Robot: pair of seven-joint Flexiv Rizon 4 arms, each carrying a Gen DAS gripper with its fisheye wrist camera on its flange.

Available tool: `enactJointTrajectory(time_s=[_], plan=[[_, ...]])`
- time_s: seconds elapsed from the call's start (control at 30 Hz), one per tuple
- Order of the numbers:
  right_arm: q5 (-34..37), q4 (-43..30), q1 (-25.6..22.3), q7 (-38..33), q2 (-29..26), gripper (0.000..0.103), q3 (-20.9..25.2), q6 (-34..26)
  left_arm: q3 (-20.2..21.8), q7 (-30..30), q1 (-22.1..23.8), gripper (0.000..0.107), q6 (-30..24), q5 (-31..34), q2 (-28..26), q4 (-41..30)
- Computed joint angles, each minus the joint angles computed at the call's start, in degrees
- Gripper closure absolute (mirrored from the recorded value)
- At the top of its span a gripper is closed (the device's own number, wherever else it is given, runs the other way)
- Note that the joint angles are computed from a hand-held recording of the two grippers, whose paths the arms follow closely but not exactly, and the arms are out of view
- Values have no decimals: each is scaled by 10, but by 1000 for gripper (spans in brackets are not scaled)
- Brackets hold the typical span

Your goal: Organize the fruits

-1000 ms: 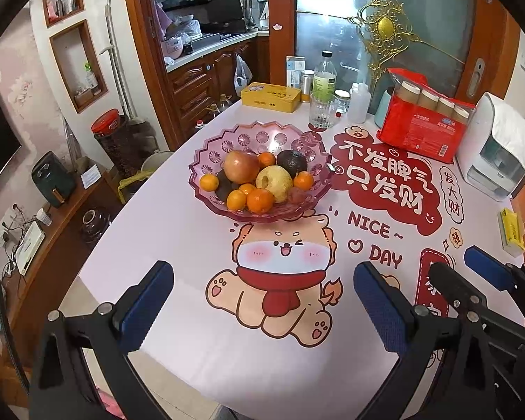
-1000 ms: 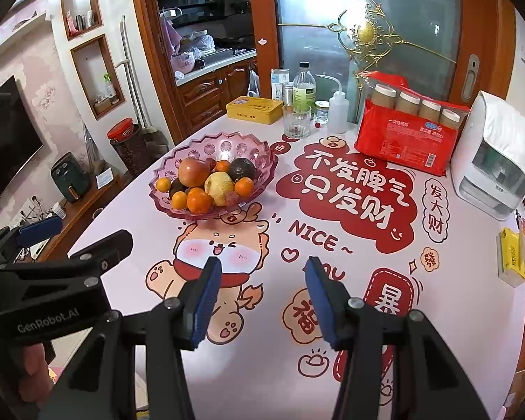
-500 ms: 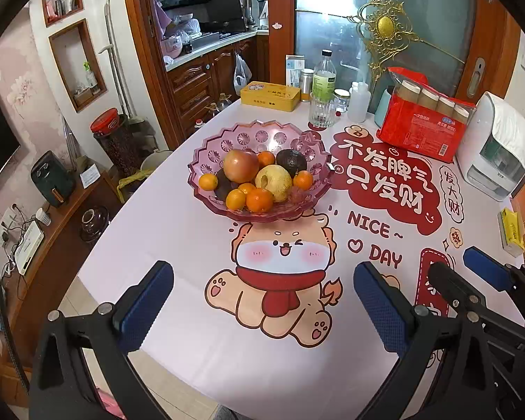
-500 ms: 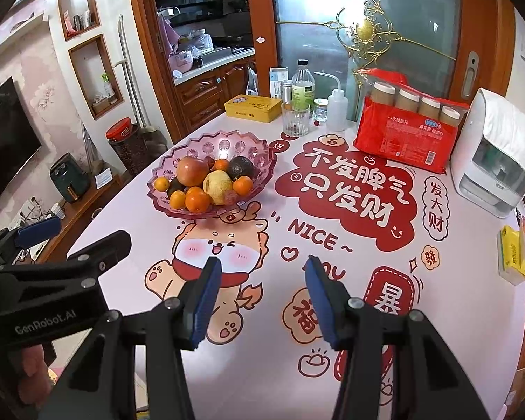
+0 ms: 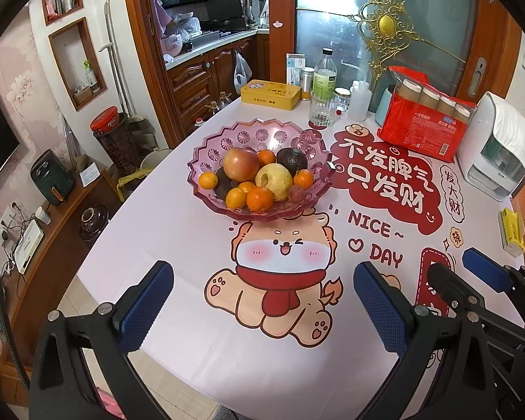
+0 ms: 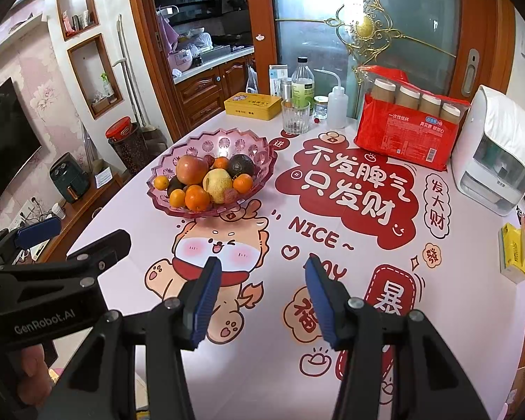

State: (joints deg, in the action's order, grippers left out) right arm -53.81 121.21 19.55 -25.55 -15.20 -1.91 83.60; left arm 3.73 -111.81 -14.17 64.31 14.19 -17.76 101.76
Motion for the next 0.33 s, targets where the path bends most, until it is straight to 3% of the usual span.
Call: enactJointTrajectory(time_s=[0.33], plan=[[3, 0, 1, -2, -2, 53, 0, 0, -1, 3, 2, 5, -3, -3, 1, 1]])
